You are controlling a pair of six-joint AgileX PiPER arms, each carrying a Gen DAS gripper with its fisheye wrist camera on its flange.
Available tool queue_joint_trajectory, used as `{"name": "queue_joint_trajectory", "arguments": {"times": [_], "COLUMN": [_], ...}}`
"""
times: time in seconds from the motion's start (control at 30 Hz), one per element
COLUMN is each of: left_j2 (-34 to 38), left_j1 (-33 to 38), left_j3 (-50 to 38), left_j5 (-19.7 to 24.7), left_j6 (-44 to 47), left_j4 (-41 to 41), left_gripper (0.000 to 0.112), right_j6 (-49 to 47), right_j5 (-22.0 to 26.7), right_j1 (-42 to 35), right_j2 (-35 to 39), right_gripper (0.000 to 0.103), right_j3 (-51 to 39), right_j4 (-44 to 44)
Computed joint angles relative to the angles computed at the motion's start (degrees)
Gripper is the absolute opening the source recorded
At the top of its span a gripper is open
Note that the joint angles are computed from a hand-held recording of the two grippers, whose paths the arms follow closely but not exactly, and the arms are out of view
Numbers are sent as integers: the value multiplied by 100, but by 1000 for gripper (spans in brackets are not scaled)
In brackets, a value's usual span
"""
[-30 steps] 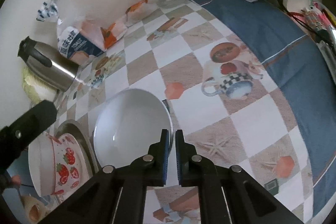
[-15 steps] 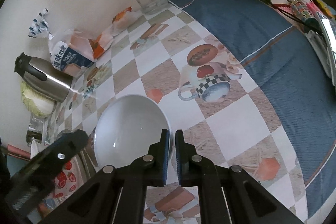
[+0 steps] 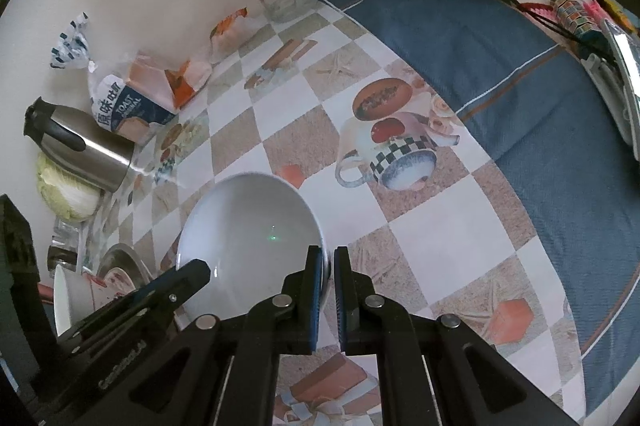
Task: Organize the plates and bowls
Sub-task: 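Close the left gripper on the round bowl rim while the right gripper grips it too, then lift the round bowl with both grippers and carry it over the stack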
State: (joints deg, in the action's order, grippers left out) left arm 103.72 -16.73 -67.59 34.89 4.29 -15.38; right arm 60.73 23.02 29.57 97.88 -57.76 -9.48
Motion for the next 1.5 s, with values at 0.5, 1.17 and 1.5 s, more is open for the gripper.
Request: {"name": "queue_joint_trajectory", "arguments": {"times": [0.5,1.17,1.5], "left_j2": [-335,-2245,-3069], "left_j1": [-75,542,1880], "left_j3": [115,597,1028], "left_j5": [-199,22,276], "left_j6": [-27,78,1186], "left_j4": [175,671,-221], "left_gripper": [9,9,9], "right_j6": [235,1357,1151], "right_j5": [238,1149,1365], "right_j1": [146,1227,1892], "right_j2": [-69,-729,-189], "right_gripper": [7,8,8], "right_j3": [-142,-1071,-2121], "right_j4": [-359,-1808,-1835]}}
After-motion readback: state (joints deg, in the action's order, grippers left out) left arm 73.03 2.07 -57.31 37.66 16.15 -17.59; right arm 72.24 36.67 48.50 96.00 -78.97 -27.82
